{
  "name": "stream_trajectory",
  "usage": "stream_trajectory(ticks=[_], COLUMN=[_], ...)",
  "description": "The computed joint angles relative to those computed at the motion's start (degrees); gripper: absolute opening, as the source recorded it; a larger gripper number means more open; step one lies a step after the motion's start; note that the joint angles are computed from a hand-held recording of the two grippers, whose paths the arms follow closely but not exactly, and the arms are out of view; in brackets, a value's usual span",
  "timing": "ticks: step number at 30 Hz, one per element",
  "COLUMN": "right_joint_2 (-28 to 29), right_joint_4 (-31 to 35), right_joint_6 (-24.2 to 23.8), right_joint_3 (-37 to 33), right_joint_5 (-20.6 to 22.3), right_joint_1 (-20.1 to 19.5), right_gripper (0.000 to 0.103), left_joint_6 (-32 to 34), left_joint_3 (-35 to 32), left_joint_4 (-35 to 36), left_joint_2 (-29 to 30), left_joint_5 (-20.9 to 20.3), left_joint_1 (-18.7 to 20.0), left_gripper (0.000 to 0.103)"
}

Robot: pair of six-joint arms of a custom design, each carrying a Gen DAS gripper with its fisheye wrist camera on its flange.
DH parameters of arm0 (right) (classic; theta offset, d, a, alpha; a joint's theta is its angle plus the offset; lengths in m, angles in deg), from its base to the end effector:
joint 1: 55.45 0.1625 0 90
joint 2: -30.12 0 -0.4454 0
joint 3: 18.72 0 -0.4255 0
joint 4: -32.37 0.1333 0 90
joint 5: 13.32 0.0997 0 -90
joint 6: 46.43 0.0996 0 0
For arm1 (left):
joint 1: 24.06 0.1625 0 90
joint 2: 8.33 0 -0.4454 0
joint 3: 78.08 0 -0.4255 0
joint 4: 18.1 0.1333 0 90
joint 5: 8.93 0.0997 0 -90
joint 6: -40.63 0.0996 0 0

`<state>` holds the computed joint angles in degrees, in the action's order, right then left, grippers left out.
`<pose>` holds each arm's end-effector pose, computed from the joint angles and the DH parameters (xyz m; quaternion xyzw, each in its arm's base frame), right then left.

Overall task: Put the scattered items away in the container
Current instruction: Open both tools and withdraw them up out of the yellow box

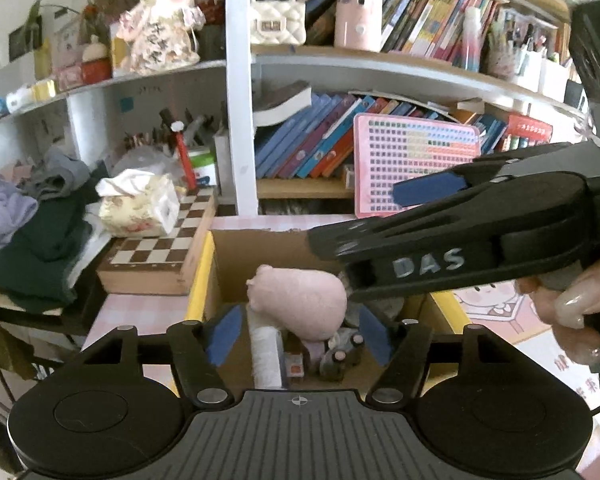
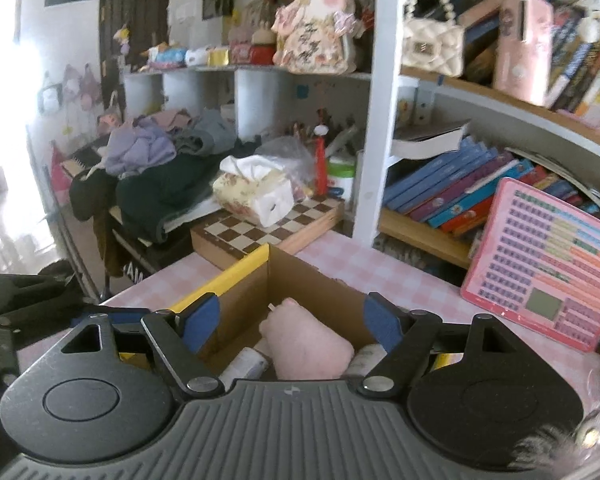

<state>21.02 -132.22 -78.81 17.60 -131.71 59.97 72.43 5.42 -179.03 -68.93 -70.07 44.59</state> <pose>0.4855 -0.8213 0.0523 0.3428 -0.8249 0.3751 0.2478 -0.1013 -0.7572 0.4008 0.3051 0.8365 -0.3718 0.2626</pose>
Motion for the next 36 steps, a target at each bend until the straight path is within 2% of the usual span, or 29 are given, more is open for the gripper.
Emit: stream_trajectory(ticks=[8,9,17,27,30,36], right_joint_2=[-7.62,-8.43,-11.11,-12.72,-12.73,-12.8], right_joint_4=[-14.99,-16.99,-27.63,-29.76,-30.11,-31.06], right_joint_6=[2.79,3.33,7.19,14.34,15.64,18.55], right_joint_3=[18.75,21.02,31.37,39.85,41.25,43.69], right_joint_5=[-6.27,-6.99,-13.76,-19.52,-20.76,-22.96], right_joint_1=[2.15,2.49,4.53,6.1,6.55,7.35], right_gripper=[0.082,0.082,0.085,0.086,0.086,0.089], left_joint_6=[-2.08,-2.41,-2.92,-3.18,-3.14,-2.46], left_joint_3=[8.91,9.85,15.75,20.91,22.03,24.04], left_joint_4=[-0.78,-0.82,-2.62,-1.3,-0.84,-0.38], left_joint_2=[-7.69,-8.51,-13.15,-17.13,-18.05,-19.66], left_joint_5=[-0.61,-0.53,0.46,0.85,1.13,0.99], left_joint_1=[-0.33,-0.4,-0.79,-1.0,-1.24,-1.59], left_gripper=[0.073,0.076,0.08,0.081,0.086,0.088])
